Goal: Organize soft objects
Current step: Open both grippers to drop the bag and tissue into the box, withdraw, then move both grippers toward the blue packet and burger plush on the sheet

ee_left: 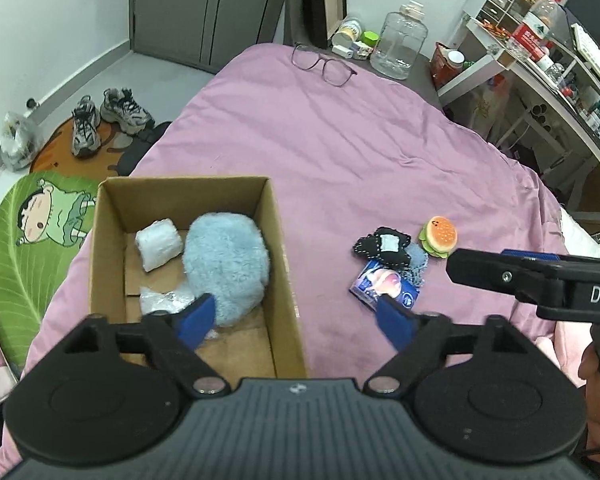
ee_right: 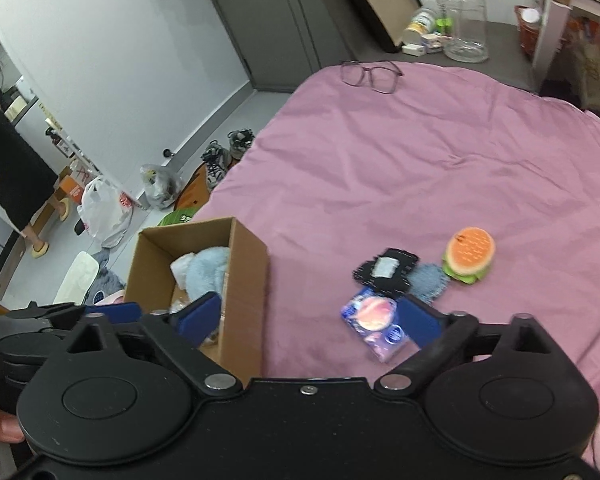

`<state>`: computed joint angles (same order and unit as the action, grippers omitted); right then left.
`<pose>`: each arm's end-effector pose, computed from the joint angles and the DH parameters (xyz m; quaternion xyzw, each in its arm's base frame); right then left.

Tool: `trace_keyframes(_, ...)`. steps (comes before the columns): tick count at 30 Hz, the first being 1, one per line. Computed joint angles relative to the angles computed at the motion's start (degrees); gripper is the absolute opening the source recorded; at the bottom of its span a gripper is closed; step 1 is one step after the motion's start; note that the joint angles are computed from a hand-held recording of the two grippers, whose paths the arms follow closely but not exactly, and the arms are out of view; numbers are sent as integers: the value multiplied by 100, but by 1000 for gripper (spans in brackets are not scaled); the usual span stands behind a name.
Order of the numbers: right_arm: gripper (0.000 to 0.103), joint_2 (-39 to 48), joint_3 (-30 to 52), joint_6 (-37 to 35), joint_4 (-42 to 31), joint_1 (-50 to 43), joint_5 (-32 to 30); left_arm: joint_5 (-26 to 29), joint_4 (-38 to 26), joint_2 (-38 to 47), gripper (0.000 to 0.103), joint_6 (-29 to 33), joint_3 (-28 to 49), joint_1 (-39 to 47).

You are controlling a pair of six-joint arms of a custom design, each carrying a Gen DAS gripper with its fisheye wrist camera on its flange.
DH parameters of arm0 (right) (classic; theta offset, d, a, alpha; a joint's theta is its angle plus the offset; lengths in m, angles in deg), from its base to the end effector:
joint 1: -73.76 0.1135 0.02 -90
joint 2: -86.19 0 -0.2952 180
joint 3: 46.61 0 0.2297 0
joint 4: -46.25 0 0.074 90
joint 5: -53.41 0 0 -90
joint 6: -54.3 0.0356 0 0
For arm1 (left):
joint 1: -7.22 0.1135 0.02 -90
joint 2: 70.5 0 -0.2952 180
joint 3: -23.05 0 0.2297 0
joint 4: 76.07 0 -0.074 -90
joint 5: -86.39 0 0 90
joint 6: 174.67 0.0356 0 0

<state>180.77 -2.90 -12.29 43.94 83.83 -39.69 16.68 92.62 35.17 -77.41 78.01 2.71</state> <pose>0.2499 0.0463 0.1419 0.1017 0.9430 0.1155 0.2949 0.2937 -0.0355 0.1251 0.1403 0.9458 -0.1652 0.2420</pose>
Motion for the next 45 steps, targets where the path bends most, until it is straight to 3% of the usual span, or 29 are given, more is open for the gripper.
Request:
trace_keyframes(7,103,-305,-412,-167,62,-454,-213,-241,104,-293,102,-284,-178,-301)
trace_keyframes(12,103,-443,-643,-348,164,-738,-390,-103,-2,-390,102,-455,-173,-418)
trace_keyframes(18,103,-519,-898,-716,393,-1005,-573,-304,6,-414,102,-681,-200,-742)
trace_keyframes(33,103,415,-1084,-1052,1091,-1866,-1043,-511,166,220,101,-1163,69,-1324)
trace_keyframes(40,103,908,-1095,-1231,1504,-2236,-1274,-530,526,533,99,-1312,76,-1448)
trace_keyframes(45,101,1279,-1036,-1334,1732,-2455,-1339,-467,684,812,86,-1252,159,-1546)
